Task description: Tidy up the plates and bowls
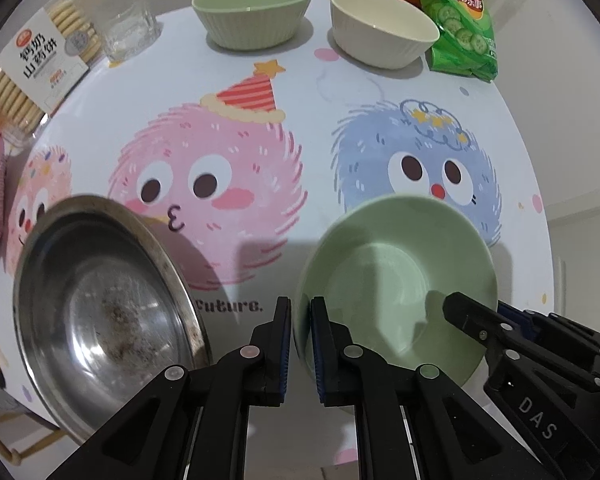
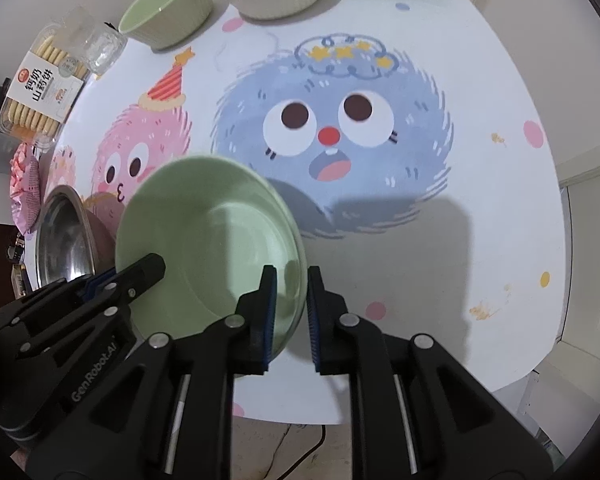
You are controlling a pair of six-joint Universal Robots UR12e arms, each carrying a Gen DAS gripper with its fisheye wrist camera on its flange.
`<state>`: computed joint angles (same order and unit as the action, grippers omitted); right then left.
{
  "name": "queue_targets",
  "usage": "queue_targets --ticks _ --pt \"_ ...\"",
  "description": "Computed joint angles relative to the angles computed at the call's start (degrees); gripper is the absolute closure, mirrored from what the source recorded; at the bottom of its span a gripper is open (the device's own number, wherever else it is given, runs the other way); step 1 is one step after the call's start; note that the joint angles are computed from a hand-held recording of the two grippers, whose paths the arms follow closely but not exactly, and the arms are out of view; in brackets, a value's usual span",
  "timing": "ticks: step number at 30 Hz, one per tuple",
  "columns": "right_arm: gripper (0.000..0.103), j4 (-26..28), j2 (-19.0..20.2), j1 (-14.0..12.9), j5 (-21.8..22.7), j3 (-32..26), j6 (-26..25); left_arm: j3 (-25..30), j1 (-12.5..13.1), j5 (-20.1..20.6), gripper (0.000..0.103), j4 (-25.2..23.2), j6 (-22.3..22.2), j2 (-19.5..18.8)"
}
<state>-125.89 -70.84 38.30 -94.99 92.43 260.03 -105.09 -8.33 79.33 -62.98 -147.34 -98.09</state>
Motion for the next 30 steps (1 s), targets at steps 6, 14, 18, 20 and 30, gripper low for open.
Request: queue_targets --ticks 6,14,18,20,30 --pt "0.080 0.2 -0.8 0.0 -2.7 0.0 1.6 0.4 0.1 -0.5 0.080 2.0 0.7 0.2" --pt "0.034 -0.2 -1.9 -0.7 -6.4 -0.1 2.6 1.7 0.5 -1.8 0.019 4.8 -0.5 -0.4" --pt "0.015 0.2 -2.1 -1.4 -7.2 -0.7 1.4 3.6 1.0 -2.9 0.012 4.2 -1.4 -1.7" --pt "0.015 0.3 -2.0 -2.0 -7.2 -1.2 -0.1 4.6 1.0 -3.0 0.004 4.2 -1.7 -2.4" --pt "0.002 2.6 0.2 -5.0 -8.8 -6.8 -9.2 10.9 1.3 -5.2 0.000 2.6 -5.3 -7.1"
